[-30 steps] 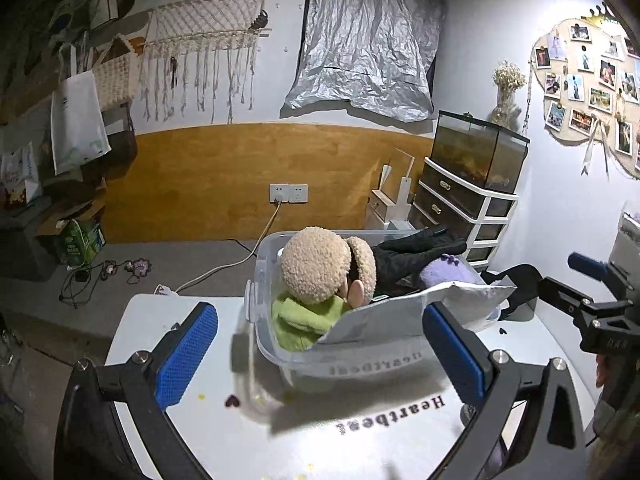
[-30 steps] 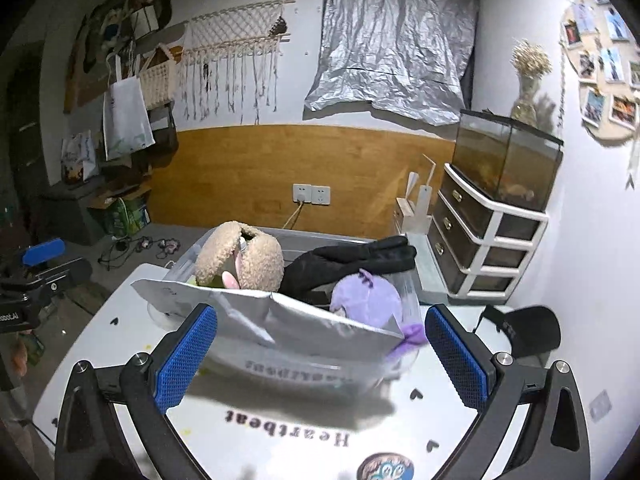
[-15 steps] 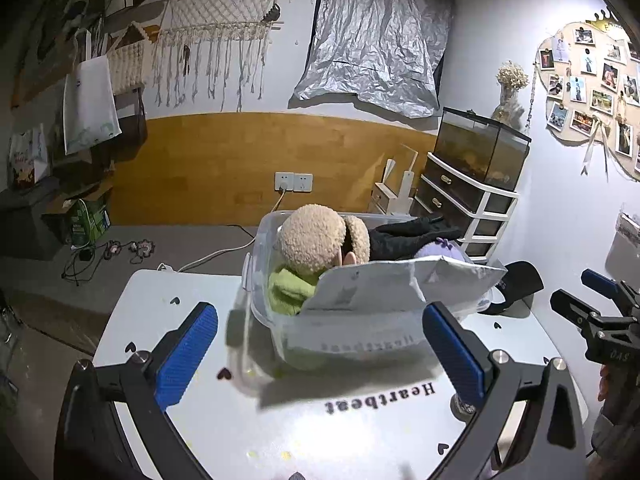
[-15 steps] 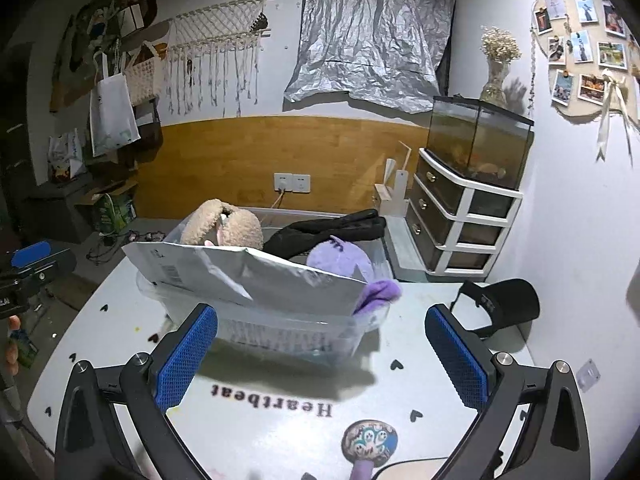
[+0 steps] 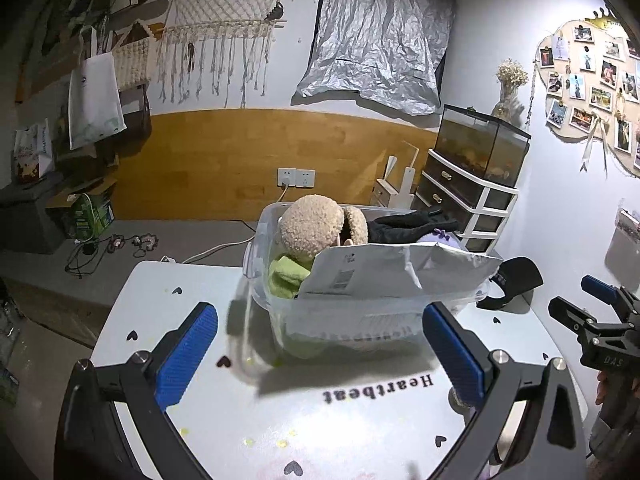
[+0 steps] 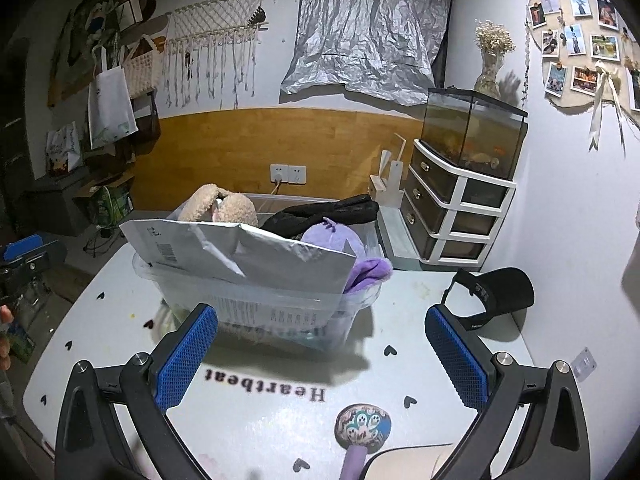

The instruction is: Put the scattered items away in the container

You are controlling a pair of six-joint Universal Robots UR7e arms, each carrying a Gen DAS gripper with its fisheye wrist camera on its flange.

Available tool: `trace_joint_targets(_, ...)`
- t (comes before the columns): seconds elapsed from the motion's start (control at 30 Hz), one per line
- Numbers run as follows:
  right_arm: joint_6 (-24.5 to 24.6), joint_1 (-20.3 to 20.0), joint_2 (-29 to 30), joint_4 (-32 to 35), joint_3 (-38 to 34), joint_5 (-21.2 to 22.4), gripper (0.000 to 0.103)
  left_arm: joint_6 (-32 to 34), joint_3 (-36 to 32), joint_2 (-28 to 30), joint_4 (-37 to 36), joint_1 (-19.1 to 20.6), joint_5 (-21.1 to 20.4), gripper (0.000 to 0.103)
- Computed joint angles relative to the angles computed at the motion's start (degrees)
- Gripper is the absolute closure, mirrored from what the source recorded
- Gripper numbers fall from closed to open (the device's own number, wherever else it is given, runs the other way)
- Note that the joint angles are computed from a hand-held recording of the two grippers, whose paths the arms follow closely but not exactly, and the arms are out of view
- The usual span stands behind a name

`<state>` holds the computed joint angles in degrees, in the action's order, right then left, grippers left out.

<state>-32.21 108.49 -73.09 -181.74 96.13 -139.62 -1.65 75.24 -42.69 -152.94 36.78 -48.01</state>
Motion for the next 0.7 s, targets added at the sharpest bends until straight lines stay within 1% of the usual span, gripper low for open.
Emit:
trace_joint_targets(0.27, 0.42, -0.19, -0.13, 0.74, 0.1, -0.08, 0.0, -0.34, 0.25, -0.01, 0.69, -0.06, 0.29, 0.0)
trace_joint_targets(0.33, 0.27, -0.22, -0.12, 0.82, 0.01, -0.12, 0.0, 1.24, 0.78, -0.74, 0.17, 0.75, -0.77, 0.0)
trace_joint_targets(0.7, 0.04, -0.36, -0.21, 0.73, -0.14, -0.48, 0.0, 0.29, 0.39, 0.28, 0.12, 0.06, 0.01, 0.0)
